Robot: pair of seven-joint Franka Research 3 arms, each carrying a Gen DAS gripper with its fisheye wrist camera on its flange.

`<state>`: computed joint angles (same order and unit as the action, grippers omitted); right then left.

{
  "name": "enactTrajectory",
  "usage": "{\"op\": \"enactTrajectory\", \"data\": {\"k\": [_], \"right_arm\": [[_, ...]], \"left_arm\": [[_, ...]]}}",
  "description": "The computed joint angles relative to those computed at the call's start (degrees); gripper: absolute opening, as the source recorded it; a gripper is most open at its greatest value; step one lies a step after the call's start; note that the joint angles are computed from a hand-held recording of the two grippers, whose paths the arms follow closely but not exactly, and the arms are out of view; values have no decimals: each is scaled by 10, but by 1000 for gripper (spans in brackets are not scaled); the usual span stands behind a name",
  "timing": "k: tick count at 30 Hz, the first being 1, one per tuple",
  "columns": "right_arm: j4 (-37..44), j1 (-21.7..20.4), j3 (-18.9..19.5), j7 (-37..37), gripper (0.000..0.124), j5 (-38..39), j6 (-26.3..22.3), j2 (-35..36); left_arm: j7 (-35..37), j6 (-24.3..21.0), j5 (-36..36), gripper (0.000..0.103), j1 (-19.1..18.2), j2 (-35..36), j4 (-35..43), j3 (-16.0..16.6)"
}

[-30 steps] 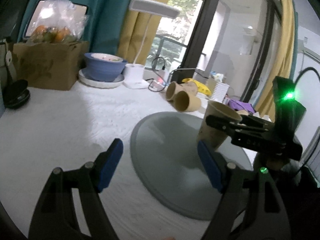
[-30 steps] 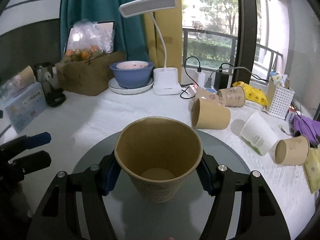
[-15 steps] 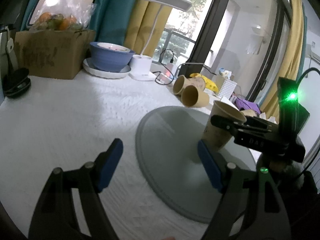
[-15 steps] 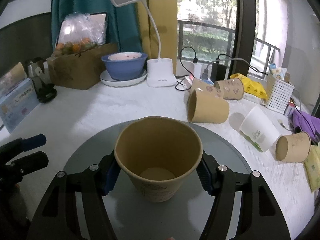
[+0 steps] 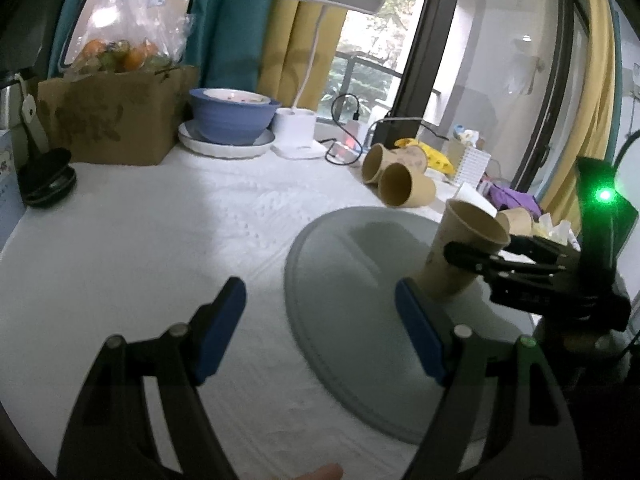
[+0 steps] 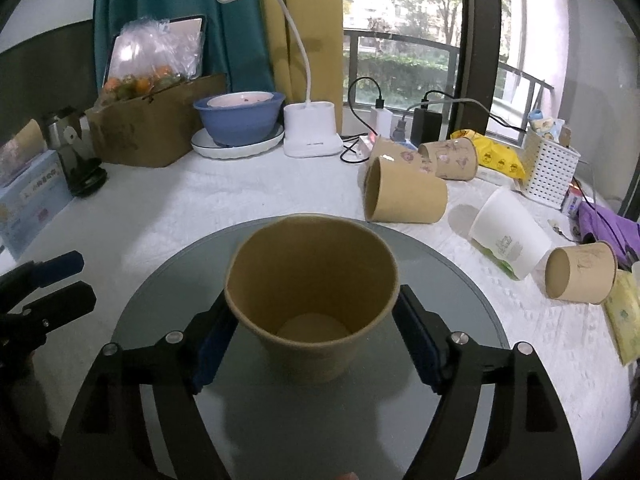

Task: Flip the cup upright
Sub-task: 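Lower the upright cup onto the grey mat with the left gripper, then open the left gripper and withdraw it from the cup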

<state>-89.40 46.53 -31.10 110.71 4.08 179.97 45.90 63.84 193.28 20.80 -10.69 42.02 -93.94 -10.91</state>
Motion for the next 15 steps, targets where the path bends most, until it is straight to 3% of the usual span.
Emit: {"op": "enactTrajectory", "data": {"k": [4,8,15], "right_arm": [[-23,16,-15,4,80,6,10,-10],[-53,36,-28,1,80,18,23,-25],[-108,84,-63,-20,80,61,47,-50]], "left_arm": [[0,6,-7,79,-18,-10,-8,21],[2,15,-17,92,-39,-22,-19,43],[15,41,-39,93,-71,-47,-46,71]]}}
